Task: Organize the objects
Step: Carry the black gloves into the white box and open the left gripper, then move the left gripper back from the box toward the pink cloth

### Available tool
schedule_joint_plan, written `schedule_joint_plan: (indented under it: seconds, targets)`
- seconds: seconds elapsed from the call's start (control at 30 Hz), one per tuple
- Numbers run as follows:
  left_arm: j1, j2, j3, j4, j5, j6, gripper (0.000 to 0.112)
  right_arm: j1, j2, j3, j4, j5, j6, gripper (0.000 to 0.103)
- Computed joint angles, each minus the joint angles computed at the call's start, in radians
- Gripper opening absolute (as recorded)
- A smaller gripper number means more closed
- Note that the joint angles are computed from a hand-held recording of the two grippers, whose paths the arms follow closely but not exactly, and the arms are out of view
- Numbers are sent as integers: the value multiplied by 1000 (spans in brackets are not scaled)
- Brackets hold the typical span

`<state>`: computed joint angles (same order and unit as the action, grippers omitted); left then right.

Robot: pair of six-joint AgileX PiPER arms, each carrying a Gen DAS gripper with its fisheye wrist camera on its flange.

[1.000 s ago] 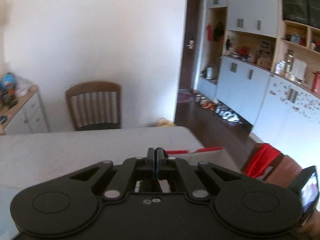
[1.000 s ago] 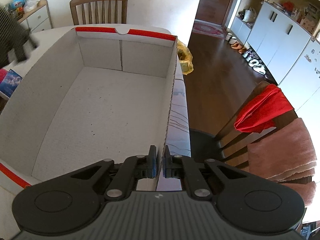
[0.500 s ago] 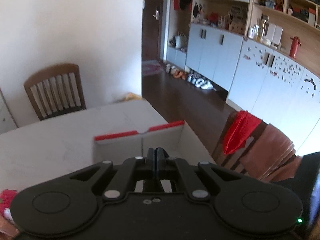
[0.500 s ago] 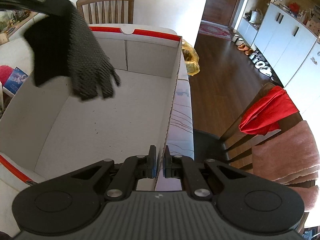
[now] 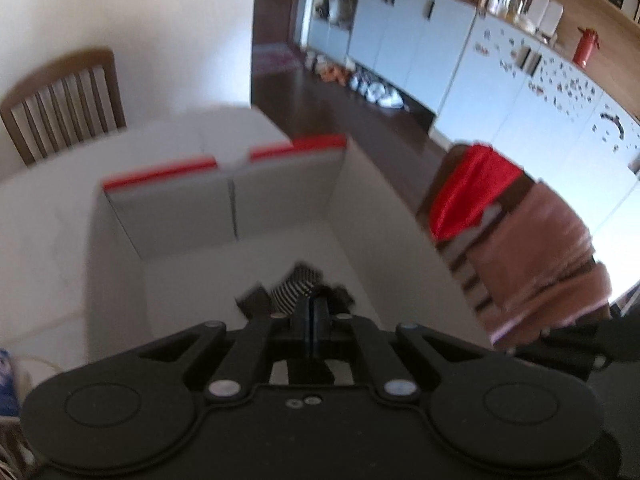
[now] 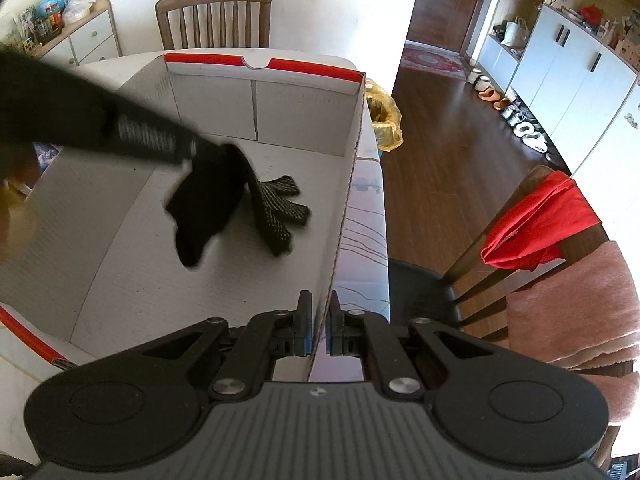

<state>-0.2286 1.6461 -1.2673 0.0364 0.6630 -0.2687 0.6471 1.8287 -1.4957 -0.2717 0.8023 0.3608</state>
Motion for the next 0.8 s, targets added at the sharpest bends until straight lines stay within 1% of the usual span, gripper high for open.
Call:
schedule_joint_plan:
  seconds: [0.17, 0.23, 0.4, 0.47, 0.63, 0.8]
  targets:
    - [5, 48, -10, -68, 60, 73, 1, 0, -1, 6, 0, -4, 1, 6]
    - [13, 63, -11, -106, 77, 108, 7, 0, -1, 5, 3, -3, 1, 6]
    - [38, 88, -5, -195, 114, 198, 15, -2, 1, 1, 8, 0, 0, 6]
    - [36, 94, 3, -200, 114, 211, 15, -5, 1, 0, 13, 1, -3, 6]
    - [35, 58, 34, -217, 105, 232, 25, -6, 0, 1, 12, 1, -3, 6]
    - [25, -15, 86, -176, 73, 188, 27, -7, 0, -6, 17, 8, -6, 6]
